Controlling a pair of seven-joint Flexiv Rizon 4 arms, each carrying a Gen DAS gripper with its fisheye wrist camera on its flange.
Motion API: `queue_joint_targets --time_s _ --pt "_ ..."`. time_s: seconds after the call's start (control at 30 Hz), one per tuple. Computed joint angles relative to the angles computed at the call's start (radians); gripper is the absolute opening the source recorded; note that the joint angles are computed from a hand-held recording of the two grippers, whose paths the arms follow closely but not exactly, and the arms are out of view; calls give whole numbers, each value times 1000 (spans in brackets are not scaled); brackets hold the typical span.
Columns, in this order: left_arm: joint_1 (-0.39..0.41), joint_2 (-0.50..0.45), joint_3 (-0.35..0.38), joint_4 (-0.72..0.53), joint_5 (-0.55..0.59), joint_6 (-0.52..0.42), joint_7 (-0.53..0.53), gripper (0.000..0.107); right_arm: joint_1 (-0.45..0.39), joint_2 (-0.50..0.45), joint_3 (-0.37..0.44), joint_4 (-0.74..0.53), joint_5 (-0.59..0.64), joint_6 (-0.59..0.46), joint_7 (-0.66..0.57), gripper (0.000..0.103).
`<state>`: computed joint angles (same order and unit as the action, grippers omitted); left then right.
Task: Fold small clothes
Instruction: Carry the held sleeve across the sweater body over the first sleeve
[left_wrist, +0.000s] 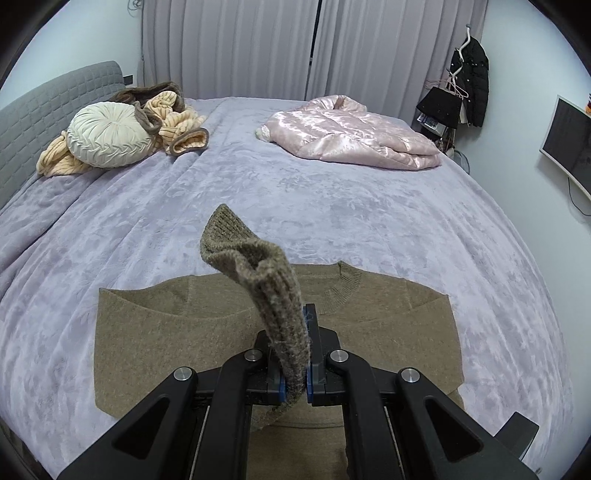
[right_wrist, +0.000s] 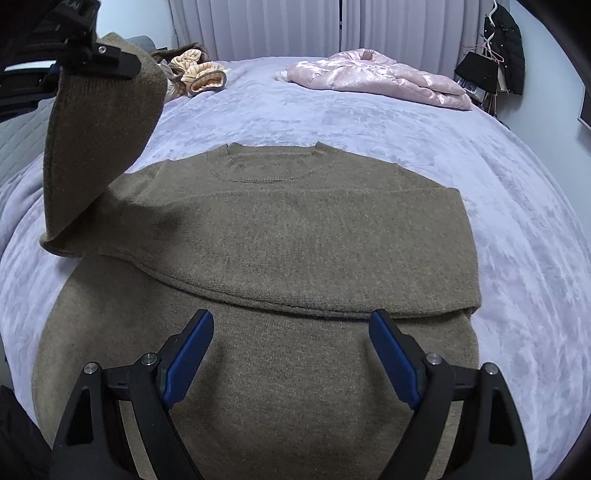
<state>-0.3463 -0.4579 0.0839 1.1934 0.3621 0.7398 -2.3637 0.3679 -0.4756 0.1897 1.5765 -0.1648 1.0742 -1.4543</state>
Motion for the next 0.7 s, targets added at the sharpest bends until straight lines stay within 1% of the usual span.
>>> queue_joint_targets --time_s 0.27,0.7 --pt "-32 -84 -19 -117 -27 -61 53 8 -28 17 0 33 15 18 -31 89" --pt "-36 -178 -36 -213 -141 -124 98 8 -54 38 -3 80 13 41 -72 89"
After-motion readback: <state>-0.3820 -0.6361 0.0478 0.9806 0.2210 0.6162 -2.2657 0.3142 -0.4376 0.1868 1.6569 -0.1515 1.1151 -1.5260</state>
